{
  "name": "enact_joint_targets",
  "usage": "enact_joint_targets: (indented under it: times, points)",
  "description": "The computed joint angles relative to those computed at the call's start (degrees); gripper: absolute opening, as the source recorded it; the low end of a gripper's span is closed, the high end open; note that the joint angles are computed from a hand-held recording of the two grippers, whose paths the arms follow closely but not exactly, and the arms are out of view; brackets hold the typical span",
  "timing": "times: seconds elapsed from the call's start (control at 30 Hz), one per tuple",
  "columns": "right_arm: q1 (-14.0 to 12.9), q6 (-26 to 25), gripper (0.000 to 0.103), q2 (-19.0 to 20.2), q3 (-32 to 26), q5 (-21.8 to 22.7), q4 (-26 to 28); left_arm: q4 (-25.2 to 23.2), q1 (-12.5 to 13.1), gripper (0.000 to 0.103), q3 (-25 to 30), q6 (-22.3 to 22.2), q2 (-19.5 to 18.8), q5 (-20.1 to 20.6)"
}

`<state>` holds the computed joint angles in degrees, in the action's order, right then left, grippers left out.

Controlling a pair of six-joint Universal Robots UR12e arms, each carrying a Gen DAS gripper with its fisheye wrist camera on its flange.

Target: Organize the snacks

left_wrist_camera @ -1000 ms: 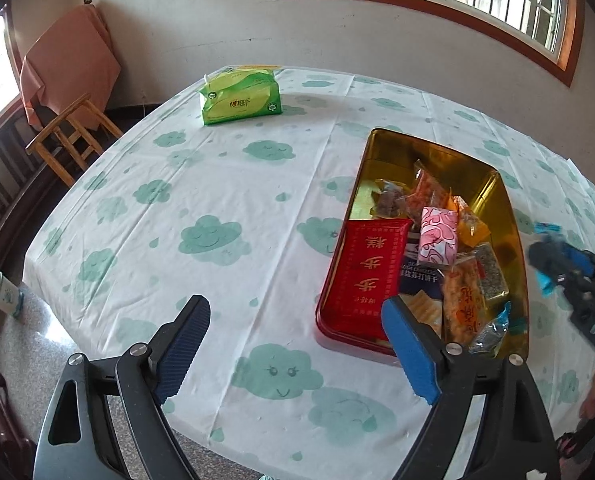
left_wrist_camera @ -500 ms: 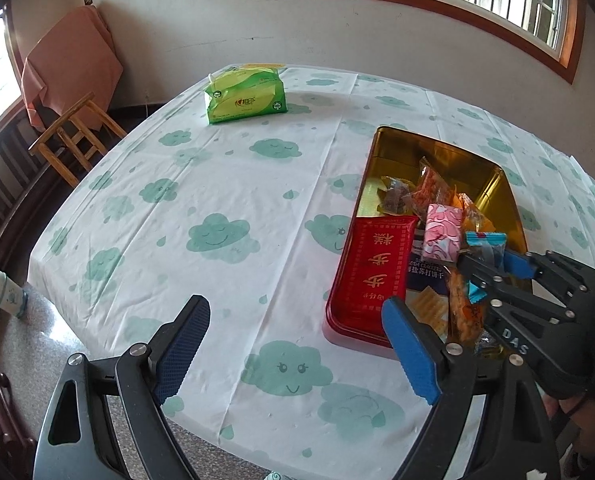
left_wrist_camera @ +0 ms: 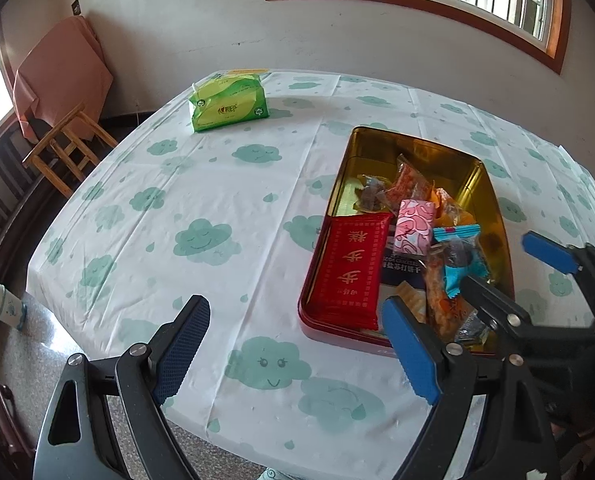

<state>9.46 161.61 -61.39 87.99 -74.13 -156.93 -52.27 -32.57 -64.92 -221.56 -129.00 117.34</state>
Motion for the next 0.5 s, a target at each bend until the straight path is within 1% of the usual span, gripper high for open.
enact_joint_targets:
  times: [0.13,0.2,0.33,0.5]
  points:
    - [-0.4,-1.2,0.087,-1.5,2.2,-1.3,-1.5,0.6,-0.4,0.086,0.6,1.1,-0.3,0.0]
    - [-0.6,-1.5,0.087,-1.8,2.9,-2.0,-1.2,0.7,-0.6,0.086,1.0,1.7,-0.6,0.1]
    - [-1.2,-0.7,0.087,-2.2,3.6,-2.0,-0.3,1.0,-0.9,0.086,1.5,2.7,-0.9,-0.2]
    - [-1.9,0.2,0.088,-2.5,4.1,-1.5,-0.3,1.7,-1.0,0.086,1.8,3.3,-1.1,-1.6]
